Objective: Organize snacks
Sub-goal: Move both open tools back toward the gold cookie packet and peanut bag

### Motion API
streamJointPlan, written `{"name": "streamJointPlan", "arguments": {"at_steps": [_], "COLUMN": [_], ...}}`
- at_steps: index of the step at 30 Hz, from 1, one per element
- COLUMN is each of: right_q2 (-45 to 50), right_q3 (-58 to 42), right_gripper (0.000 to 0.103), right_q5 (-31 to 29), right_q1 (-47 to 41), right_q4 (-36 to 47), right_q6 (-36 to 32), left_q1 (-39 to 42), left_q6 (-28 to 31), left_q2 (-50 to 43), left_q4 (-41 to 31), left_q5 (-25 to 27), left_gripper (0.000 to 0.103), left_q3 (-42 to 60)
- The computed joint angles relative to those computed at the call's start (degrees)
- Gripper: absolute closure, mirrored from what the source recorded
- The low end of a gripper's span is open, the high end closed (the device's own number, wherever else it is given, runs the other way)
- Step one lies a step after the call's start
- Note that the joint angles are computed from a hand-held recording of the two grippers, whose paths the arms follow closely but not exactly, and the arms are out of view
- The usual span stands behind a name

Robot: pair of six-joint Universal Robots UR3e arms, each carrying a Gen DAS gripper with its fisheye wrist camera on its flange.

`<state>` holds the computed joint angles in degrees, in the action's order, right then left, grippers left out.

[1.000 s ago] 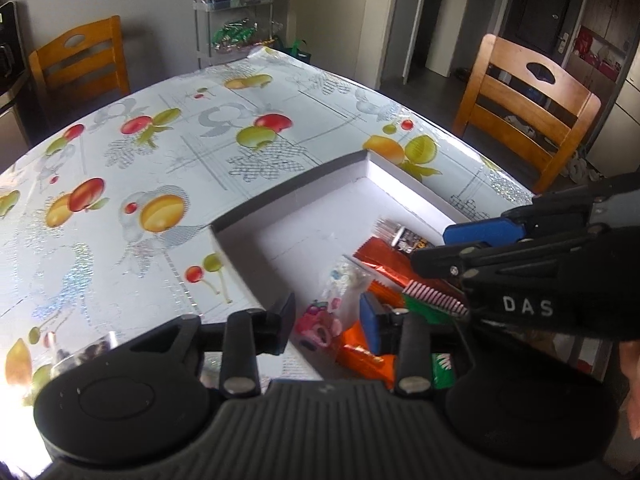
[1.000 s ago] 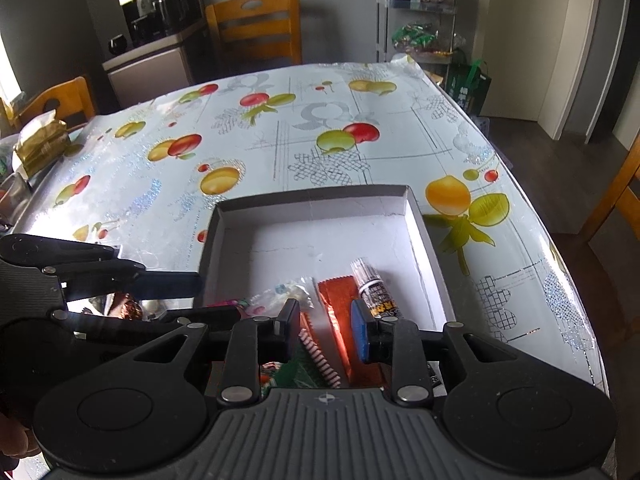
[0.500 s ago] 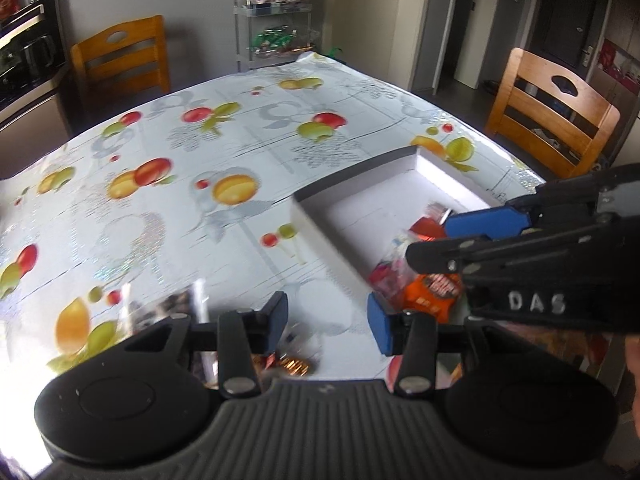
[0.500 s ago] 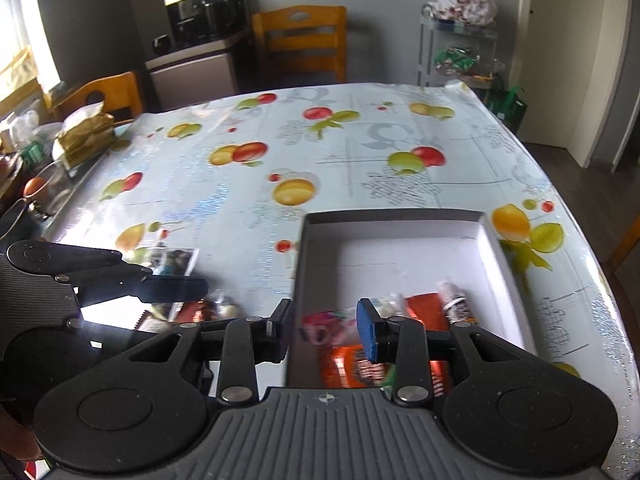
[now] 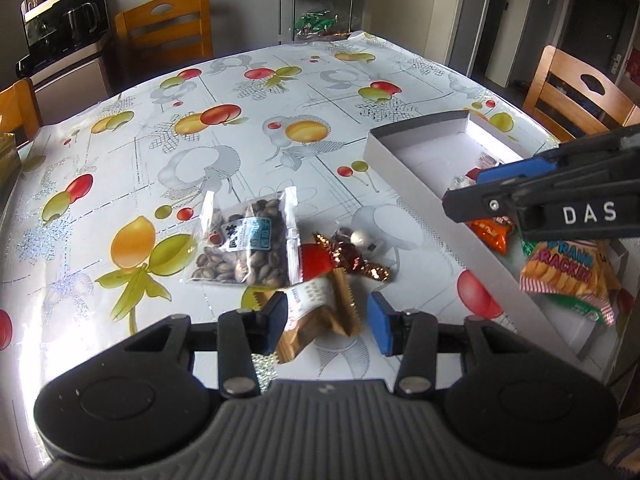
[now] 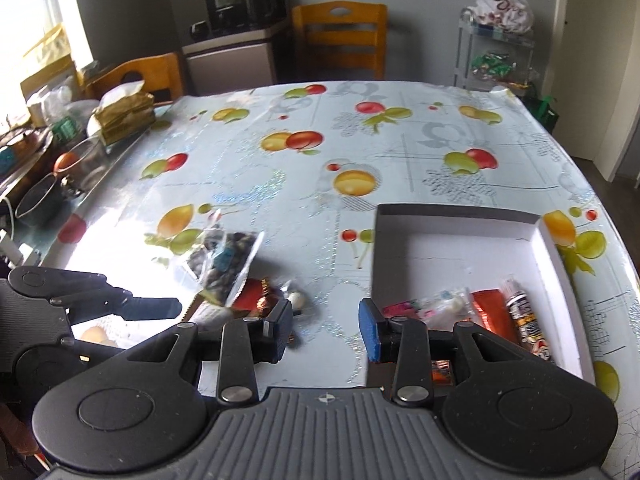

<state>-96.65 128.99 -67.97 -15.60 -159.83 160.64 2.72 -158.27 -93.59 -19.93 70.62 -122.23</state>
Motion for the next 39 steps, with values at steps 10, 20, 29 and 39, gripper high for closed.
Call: {"name": "streamJointPlan", "arguments": {"at_steps": [10, 20, 29, 39], "right_q2": [3.48, 8.83, 11.33, 13.69], "right_q3": [-1.50, -4.97, -7.62, -9.46], "right_gripper": [0.062, 0.059, 0.059, 0.056], "right_q5": [-1.99, -3.58, -5.04, -6.24], "right_q1": [3.23, 6.02, 7.15, 8.84], "right_q4": [-0.92, -1.51, -0.17, -0.15], "right_q6": [-0.02, 0.39, 1.23, 2.48], "left_q1": [3.98, 3.82, 4.07, 5.35], "left_q6": [6.58, 11.02, 17.63, 18.07], "left_q2": [-0.86, -5.92, -11.84, -9.48], "left_q4": [-3.03, -5.85, -11.71, -9.93], "left_q5": [-4.03, -7.44, -9.56, -8.70], "left_gripper": [0.060, 0.060, 0.059, 0.054], "left_q3": [0.97, 6.39, 13.10, 9.34]}}
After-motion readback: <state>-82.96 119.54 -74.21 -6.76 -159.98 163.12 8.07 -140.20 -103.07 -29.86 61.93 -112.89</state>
